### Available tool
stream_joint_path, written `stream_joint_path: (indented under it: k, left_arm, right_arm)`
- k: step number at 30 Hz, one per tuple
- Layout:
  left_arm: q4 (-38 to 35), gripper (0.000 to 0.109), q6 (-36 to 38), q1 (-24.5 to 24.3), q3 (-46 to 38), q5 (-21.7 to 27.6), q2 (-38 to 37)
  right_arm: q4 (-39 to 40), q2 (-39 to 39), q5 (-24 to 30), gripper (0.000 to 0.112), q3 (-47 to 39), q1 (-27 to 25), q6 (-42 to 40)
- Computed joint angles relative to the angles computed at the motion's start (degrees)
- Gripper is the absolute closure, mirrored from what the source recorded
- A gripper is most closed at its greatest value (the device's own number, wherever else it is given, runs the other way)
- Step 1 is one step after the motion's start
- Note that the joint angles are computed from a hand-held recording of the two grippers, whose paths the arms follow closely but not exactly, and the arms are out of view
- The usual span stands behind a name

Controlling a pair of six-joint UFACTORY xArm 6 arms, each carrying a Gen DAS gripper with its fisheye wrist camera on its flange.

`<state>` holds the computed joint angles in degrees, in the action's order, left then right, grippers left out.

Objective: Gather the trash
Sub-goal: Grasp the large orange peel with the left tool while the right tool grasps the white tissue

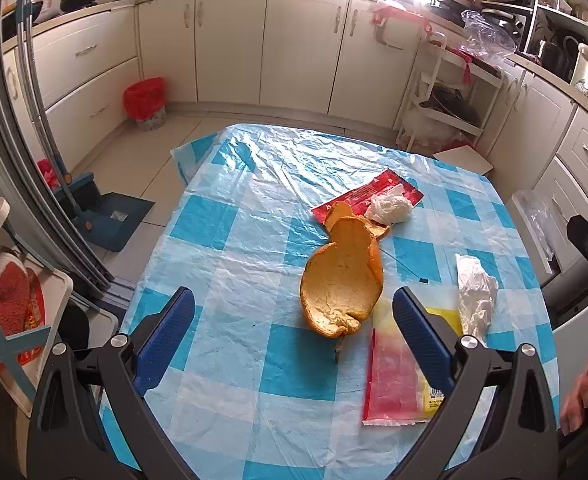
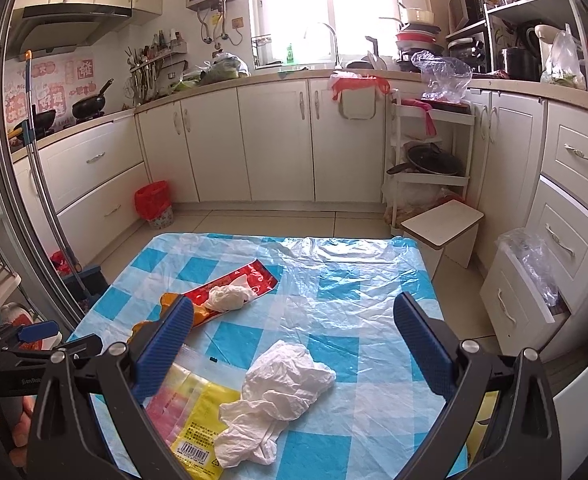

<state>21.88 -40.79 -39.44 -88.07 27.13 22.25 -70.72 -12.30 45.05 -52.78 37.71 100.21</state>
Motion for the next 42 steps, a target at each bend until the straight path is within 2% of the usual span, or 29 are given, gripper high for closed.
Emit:
stream_joint_path:
  k: [3, 6, 9, 13, 16, 18, 22, 26, 30, 33, 36, 38, 39, 40, 41, 42]
  left_arm:
    - [2.34, 0.013, -2.08, 0.37, -0.15, 0.78, -0.07]
    - [5.04, 0.013, -4.77, 0.9, -0.71, 3.66, 0.12]
    - [3.64, 0.013, -5.36, 1.75, 0.05, 4.12, -0.26]
    - [1.59, 0.013, -4.93, 2.15, 0.39, 4.25, -0.15]
    - [4.99, 0.013, -5.88, 1.29, -1.09, 5.67, 0.97]
    - [7.51, 0.013, -5.58, 0.27, -2.93, 6.59, 2.42]
    - [6.42, 0.013, -1.4, -1.17, -9.45, 9.57, 7.67]
    - [6.2, 0.014, -0.06, -1.75, -15.27, 11.63, 12.17]
    - [7.77, 0.014, 1.73, -2.19, -20.89, 12.72, 16.25]
    - [4.25, 0.015, 4.89, -1.98, -25.47, 14.29, 19.67]
    - [-0.71, 0.032, 9.02, -1.63, -28.7, 15.1, 22.22]
    - [-5.86, 0.057, 13.24, -1.22, -28.92, 13.71, 22.71]
    - [-8.49, 0.065, 15.58, -1.1, -28.92, 12.83, 22.78]
    - [-10.8, 0.079, 17.9, -1.04, -29.03, 12.4, 22.86]
    - [-11.32, 0.089, 18.56, -1.1, -29.44, 12.68, 23.0]
    - [-11.41, 0.094, 18.66, -1.15, -29.42, 12.87, 22.93]
  right_arm:
    - [0.14, 0.1, -0.04, 0.017, 0.0, -0.1, -0.37]
    - [0.49, -0.05, -0.68, 0.017, 0.3, -0.55, -0.93]
    - [1.28, -0.24, -1.47, 0.017, 0.58, -1.02, -1.84]
    - [5.24, 0.71, -3.47, 0.017, 0.32, -2.33, -5.34]
    - [11.83, 2.45, -6.95, 0.017, 0.07, -4.27, -10.55]
    - [15.68, 3.32, -9.01, 0.017, 0.27, -5.25, -13.06]
    - [20.72, 4.31, -10.85, 0.017, 0.64, -6.57, -16.47]
    - [21.83, 3.56, -11.19, 0.017, 2.0, -7.55, -16.71]
    - [25.38, 3.11, -14.69, 0.017, 3.78, -9.95, -17.92]
    - [27.81, 4.38, -16.2, 0.017, 3.41, -10.93, -20.05]
    - [28.44, 6.2, -16.79, 0.017, 2.22, -11.37, -21.32]
    - [29.03, 7.73, -17.3, 0.017, 1.26, -11.66, -22.46]
    - [29.54, 8.57, -17.6, 0.017, 0.75, -11.9, -23.27]
    - [30.21, 9.36, -17.9, 0.017, 0.38, -12.1, -24.09]
    - [31.22, 10.27, -18.31, 0.02, -0.03, -12.28, -25.07]
    - [32.49, 10.95, -19.05, 0.024, -0.15, -12.46, -26.2]
